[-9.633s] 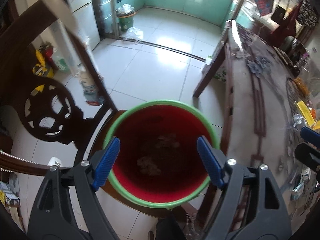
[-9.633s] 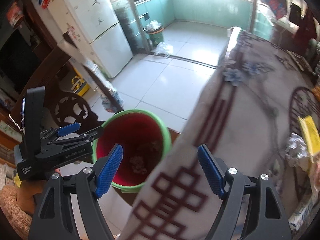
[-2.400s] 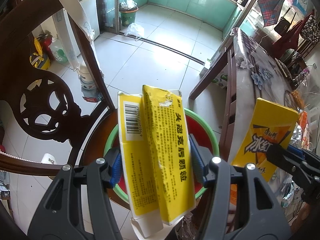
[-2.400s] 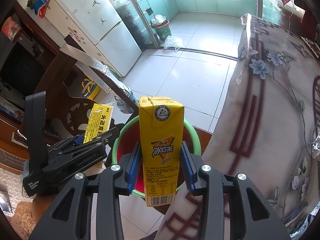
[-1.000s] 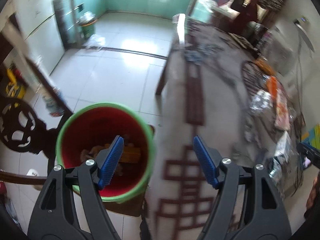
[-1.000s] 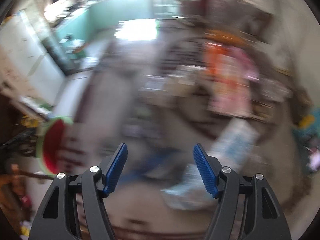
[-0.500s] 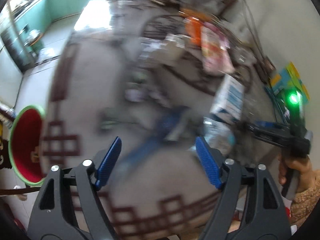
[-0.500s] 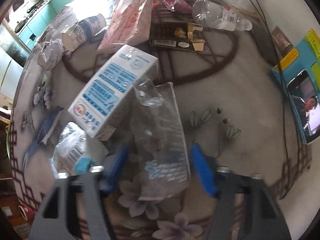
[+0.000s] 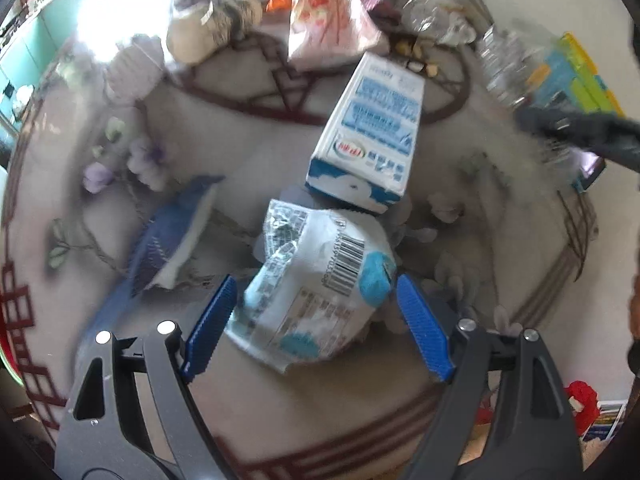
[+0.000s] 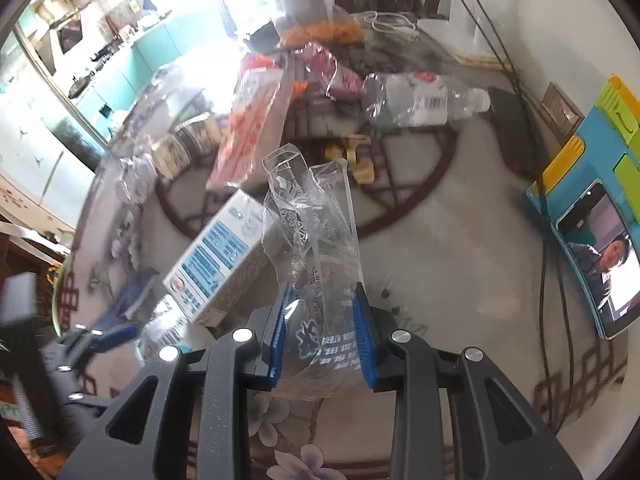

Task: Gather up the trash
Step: 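Grasp the crumpled wrapper with the left tool while the right tool grasps the clear plastic bag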

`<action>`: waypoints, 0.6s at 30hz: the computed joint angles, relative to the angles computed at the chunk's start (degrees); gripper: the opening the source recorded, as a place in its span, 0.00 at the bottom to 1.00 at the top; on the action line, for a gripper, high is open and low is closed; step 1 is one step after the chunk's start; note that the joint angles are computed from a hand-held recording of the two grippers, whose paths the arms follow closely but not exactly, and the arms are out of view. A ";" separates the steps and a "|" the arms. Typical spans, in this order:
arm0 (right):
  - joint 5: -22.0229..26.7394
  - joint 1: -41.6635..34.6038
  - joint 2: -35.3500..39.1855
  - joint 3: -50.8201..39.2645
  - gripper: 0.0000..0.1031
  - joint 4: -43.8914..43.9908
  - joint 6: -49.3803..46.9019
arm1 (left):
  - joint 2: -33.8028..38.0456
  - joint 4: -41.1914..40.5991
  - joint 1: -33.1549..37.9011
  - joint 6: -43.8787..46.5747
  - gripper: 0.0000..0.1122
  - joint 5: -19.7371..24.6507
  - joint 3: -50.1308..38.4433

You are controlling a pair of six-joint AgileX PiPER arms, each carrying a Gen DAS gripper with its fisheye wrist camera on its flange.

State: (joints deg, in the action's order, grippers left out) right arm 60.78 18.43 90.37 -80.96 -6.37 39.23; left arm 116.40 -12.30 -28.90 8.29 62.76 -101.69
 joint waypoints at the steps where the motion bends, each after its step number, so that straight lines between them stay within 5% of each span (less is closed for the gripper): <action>1: -0.22 0.02 0.62 -0.72 0.28 0.26 -0.13 | 0.33 0.17 -0.21 -0.53 0.72 -0.13 -0.05; 4: -1.73 -0.16 0.12 0.35 0.28 1.38 -0.97 | -0.07 2.09 -1.36 -1.61 0.64 -2.09 0.74; 9: -2.54 0.70 2.35 -2.44 0.28 2.26 -1.89 | 0.11 4.25 -1.25 -3.54 0.28 -2.62 0.34; 18: -1.81 3.55 6.45 -10.88 0.28 2.14 -3.09 | -6.28 3.89 4.55 -6.04 0.22 -3.25 3.08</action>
